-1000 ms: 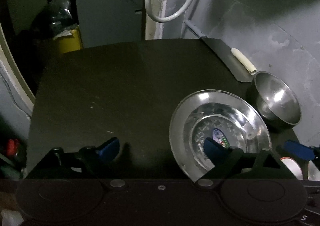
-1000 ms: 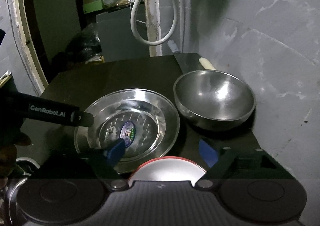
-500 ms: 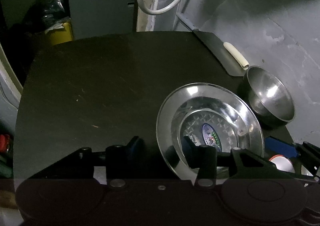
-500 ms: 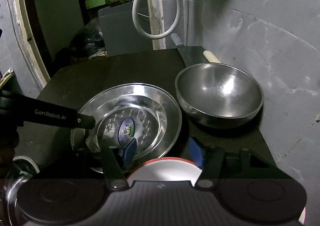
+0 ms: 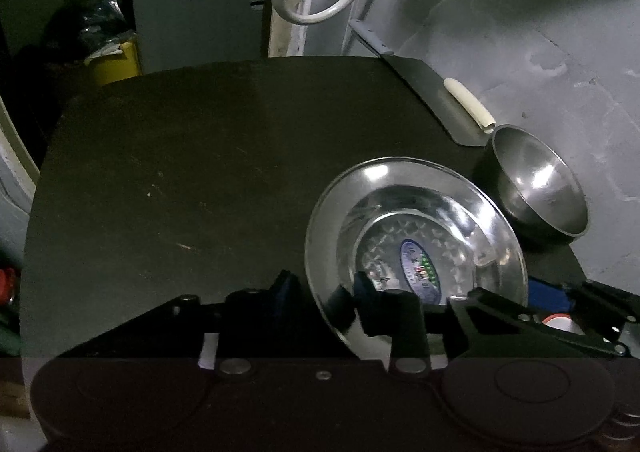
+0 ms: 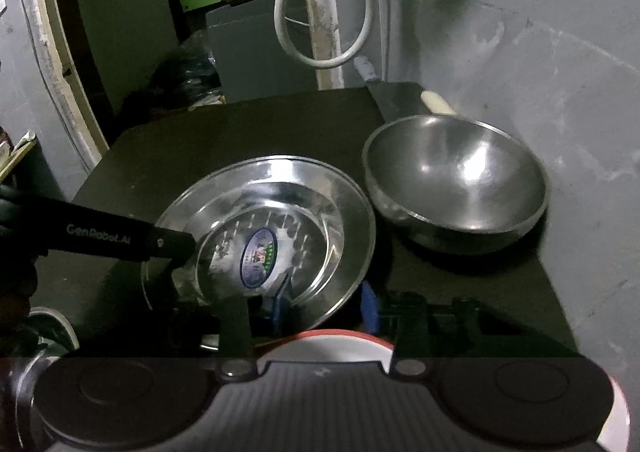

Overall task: Organize plates and bowls
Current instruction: 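Grasp the rim of the blue-labelled steel plate with the left gripper, then lift the labelled plate with the left gripper and carry it over the basin stack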

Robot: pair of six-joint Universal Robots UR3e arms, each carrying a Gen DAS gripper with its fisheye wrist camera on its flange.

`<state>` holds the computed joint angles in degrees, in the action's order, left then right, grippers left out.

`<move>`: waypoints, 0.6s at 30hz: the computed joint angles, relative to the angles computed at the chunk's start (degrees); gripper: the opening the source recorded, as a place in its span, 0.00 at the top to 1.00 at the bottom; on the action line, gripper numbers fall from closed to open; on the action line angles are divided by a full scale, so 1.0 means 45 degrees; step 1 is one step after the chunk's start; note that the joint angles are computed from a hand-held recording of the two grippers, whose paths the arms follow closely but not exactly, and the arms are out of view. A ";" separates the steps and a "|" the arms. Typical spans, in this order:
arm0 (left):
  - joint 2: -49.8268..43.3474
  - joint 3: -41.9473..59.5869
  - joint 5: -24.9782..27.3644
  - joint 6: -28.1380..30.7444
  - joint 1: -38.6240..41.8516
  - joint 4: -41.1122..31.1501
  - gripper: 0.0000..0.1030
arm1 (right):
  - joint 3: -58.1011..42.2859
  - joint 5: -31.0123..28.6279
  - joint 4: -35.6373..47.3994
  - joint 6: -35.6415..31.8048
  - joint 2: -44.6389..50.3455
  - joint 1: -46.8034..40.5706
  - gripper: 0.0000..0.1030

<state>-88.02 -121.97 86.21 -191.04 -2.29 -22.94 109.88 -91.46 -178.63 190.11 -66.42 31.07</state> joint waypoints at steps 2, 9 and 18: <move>0.0106 -0.0123 -0.0067 0.0033 0.0045 0.0054 0.74 | -0.0017 0.0032 -0.0089 0.0030 0.0026 0.0013 0.65; 0.0759 -0.0690 0.0258 -0.0138 0.0021 0.0185 0.74 | -0.0110 0.0115 -0.0308 0.0058 0.0110 0.0150 0.67; 0.2894 -0.2075 0.0503 0.0386 0.0265 0.0381 0.73 | 0.0211 -0.0018 -0.1147 0.0379 -0.0304 0.0667 0.67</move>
<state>-74.99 -131.30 88.48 -189.30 -1.10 -21.23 110.83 -91.54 -183.80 191.81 -67.79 34.07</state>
